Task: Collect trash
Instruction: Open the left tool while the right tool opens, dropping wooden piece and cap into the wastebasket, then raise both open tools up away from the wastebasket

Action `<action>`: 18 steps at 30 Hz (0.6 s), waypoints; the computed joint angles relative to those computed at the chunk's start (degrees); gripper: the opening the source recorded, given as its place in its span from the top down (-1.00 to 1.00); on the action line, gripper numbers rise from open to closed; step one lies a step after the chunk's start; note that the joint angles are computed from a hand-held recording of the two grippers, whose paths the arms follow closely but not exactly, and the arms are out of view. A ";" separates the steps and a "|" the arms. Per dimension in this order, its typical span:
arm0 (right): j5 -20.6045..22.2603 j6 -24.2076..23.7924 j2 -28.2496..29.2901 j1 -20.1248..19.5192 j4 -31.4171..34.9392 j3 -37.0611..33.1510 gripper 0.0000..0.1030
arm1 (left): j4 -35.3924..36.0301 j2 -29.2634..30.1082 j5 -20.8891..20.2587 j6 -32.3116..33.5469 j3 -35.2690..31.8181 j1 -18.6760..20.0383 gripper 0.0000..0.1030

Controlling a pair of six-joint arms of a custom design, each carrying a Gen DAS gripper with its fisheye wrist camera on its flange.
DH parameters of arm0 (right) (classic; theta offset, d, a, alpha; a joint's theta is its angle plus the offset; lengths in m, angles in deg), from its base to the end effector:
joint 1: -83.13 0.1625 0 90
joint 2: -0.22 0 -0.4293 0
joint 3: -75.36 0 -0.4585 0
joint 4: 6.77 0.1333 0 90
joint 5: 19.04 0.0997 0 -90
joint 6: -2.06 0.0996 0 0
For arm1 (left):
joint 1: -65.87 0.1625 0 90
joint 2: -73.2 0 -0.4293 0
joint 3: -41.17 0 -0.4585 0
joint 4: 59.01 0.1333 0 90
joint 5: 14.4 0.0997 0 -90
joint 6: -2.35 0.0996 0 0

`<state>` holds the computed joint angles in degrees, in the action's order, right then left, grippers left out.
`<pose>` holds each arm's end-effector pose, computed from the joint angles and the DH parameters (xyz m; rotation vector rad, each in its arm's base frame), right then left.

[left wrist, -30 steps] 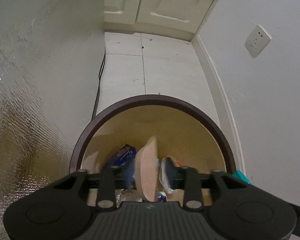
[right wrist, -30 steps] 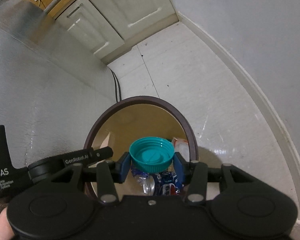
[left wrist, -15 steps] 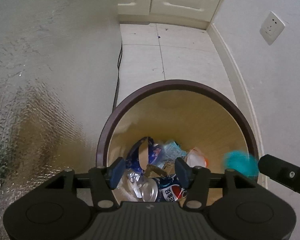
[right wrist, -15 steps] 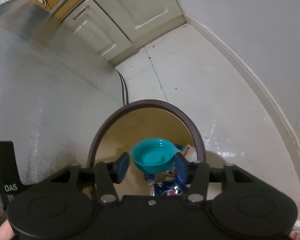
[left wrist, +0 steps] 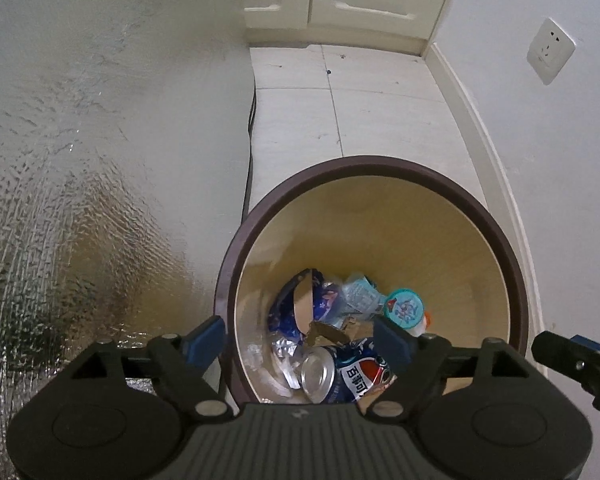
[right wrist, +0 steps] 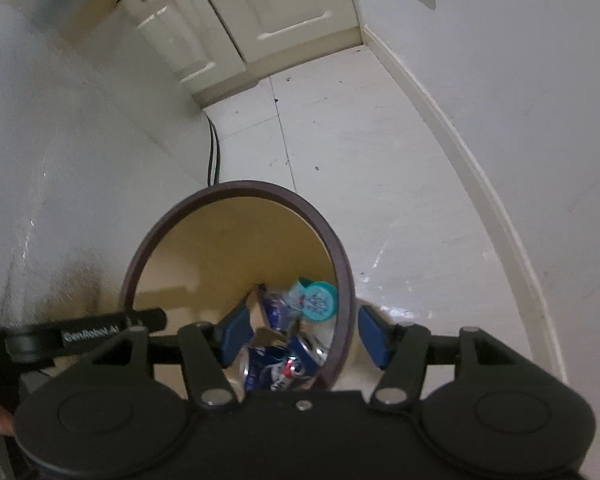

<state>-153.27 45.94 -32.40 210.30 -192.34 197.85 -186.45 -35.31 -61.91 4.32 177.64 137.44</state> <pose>0.3342 -0.3351 -0.1257 -0.1977 -2.5044 0.7582 0.0704 -0.4231 0.2986 0.3503 2.3859 -0.3319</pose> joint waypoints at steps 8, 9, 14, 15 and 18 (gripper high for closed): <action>-1.07 -1.53 -1.06 0.91 1.27 0.05 -0.65 | 2.52 -1.71 0.13 -0.24 0.00 -0.91 -1.00; -1.49 -1.58 -1.17 1.11 1.55 0.05 -0.75 | 3.11 -2.01 0.21 -0.55 -0.06 -1.11 -1.00; -3.52 -0.86 -2.15 2.28 4.61 0.05 -0.98 | 5.43 -3.51 1.46 -1.35 -0.15 -2.65 -1.00; -3.81 -0.52 -2.41 2.49 5.51 0.04 -1.00 | 5.99 -3.98 1.63 -1.63 -0.18 -2.94 -1.00; -4.76 0.05 -3.08 3.04 8.10 -0.04 -1.00 | 7.94 -5.40 2.39 -2.55 -0.13 -3.87 -1.00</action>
